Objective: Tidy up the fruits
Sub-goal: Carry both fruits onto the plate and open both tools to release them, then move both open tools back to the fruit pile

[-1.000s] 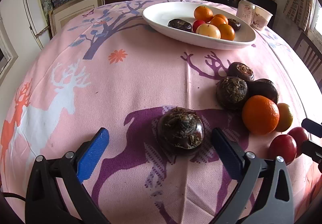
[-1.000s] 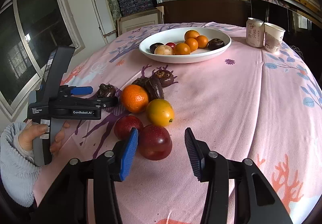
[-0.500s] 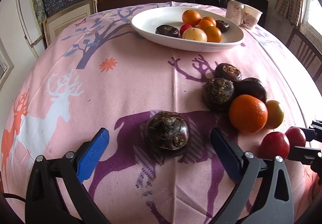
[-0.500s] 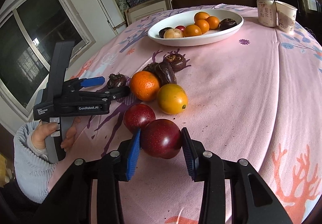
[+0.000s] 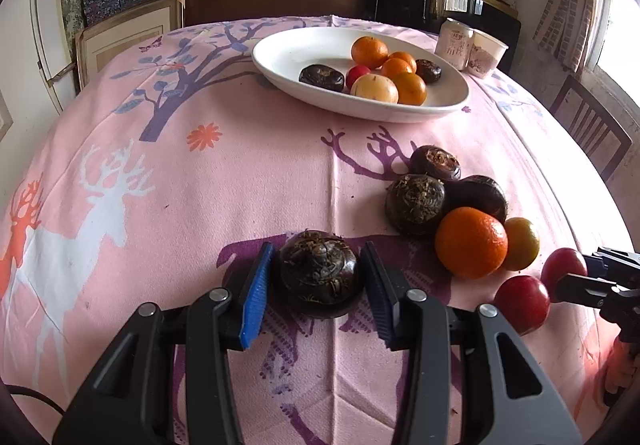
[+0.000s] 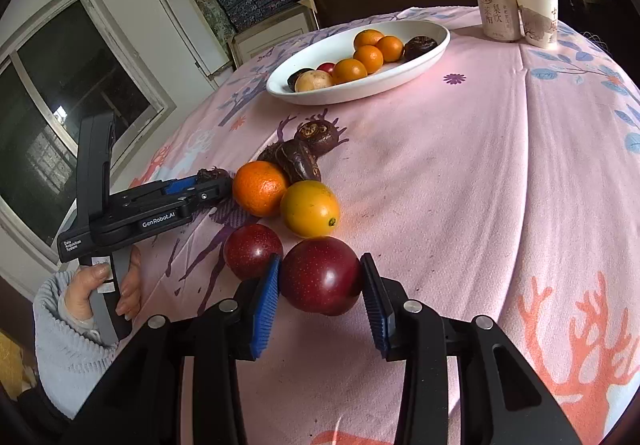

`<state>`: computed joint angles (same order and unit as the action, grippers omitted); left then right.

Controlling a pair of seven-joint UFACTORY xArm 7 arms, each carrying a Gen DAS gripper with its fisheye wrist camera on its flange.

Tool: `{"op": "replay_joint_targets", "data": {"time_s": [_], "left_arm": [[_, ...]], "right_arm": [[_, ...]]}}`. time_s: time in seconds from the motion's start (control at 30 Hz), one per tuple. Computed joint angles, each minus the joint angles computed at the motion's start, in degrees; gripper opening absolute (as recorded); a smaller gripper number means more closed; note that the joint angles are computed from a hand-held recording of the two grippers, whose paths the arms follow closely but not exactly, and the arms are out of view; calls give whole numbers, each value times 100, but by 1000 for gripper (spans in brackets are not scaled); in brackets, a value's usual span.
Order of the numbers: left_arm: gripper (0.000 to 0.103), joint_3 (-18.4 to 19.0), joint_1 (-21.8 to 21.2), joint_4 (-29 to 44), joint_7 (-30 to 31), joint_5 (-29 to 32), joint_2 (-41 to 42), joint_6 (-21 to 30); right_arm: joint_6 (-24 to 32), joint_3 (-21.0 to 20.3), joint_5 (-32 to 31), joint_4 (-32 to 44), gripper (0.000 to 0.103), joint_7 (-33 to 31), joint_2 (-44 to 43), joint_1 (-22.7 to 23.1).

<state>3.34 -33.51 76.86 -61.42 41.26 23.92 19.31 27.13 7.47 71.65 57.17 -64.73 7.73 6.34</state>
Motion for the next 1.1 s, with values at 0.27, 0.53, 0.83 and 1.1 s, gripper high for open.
{"op": "replay_joint_targets", "data": {"time_s": [0.27,0.53,0.83,1.1], "left_arm": [[43,13,9,1315,343,167,386,497],[43,-56,250,3902,1593,-1126,2011,1069],[60,146,434,4749,2116,-2202,2740,1131],[84,850,-155,2544,962,-1422,1406,144]], "right_arm": [[-764,49,-197,1054,40,366,370,83],[-1197,-39,-1776,3211,40,2443,2115,297],[-1449,600,-2413,3883,57,2931,2891,-163],[-2325,2349,-1795,2521,67,1783,2162,-1586]]}}
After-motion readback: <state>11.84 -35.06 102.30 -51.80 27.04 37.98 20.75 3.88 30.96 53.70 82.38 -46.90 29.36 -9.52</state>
